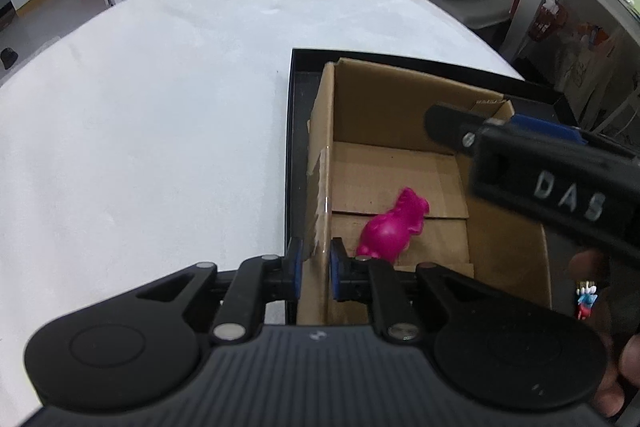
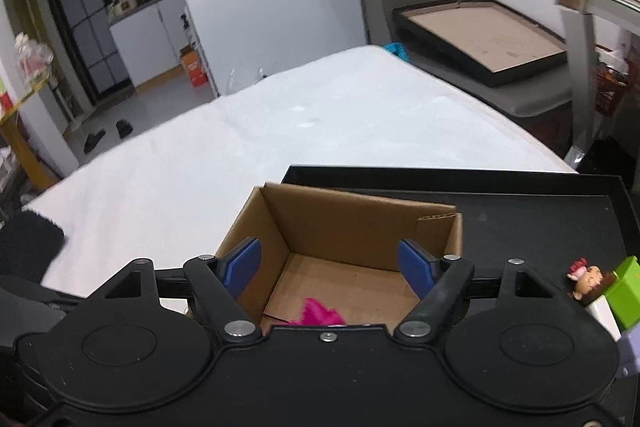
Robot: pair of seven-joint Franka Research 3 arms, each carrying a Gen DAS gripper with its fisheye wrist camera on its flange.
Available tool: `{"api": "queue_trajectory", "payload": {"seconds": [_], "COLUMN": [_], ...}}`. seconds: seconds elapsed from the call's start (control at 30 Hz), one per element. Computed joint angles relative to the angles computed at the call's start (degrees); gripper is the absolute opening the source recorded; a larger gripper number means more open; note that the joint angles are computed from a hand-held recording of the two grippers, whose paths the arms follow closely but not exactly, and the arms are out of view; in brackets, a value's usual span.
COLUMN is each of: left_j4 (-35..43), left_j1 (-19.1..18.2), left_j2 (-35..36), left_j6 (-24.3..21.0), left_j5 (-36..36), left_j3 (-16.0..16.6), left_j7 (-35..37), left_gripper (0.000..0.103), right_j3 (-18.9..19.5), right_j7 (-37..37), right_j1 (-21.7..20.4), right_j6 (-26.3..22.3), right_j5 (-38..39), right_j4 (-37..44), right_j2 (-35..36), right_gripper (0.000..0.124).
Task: Organize rigid objects
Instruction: 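Open the right gripper to drop the pink pig into the box, then move the right gripper to the blue-and-red mug figure and grasp it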
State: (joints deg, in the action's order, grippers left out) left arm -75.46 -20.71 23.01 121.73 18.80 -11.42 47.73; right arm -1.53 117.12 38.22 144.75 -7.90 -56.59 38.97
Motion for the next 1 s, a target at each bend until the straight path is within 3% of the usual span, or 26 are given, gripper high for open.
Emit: {"api": "queue_trajectory", "payload": {"seconds": [0.23,0.3,0.37,0.47,0.67,0.83,1.0], "left_j4": [-0.2,-0.2,-0.6,-0.2,3.7,6.0,8.5], "left_j1": [-0.5,-0.6,-0.9,-1.3,-3.5,-4.9,-6.7], "left_j2": [-1.3,-1.6,-2.1,-2.1,-0.4,0.5,1.7], "left_j6": [-1.3,-1.8,-1.7,-2.4,-6.9,-9.1,-11.8], "left_j5": [0.1,0.1,0.7,1.1,3.0,3.7,5.2], "left_j3": [-0.2,-0.3,-0.2,-0.4,-0.5,-0.5,-0.1], "left_j7": [-1.3,-1.6,-2.5,-3.4,-3.3,-3.8,-4.5], "left_gripper": [0.015,0.023,0.041,0.059,0.082,0.086,0.088], "right_j3": [-3.9,-4.6,-5.0,-4.8,-3.4,-2.1,0.5], "right_j7": [8.2,11.6,15.2,19.3,26.5,33.9,36.6], "right_j1": [2.2,2.7,3.0,3.0,1.8,-0.1,-2.8], "right_j6": [1.1,0.0,-0.6,-2.1,-4.4,-5.6,-7.7], "right_j5": [-5.0,-6.9,-9.1,-12.6,-19.0,-23.3,-25.3], "right_j4": [-4.2,-6.9,-10.5,-14.8,-21.8,-27.9,-31.2], "right_j2": [-3.3,-5.3,-7.7,-10.9,-16.6,-21.2,-23.5], "right_gripper": [0.075,0.075,0.075,0.075,0.08,0.083,0.088]}}
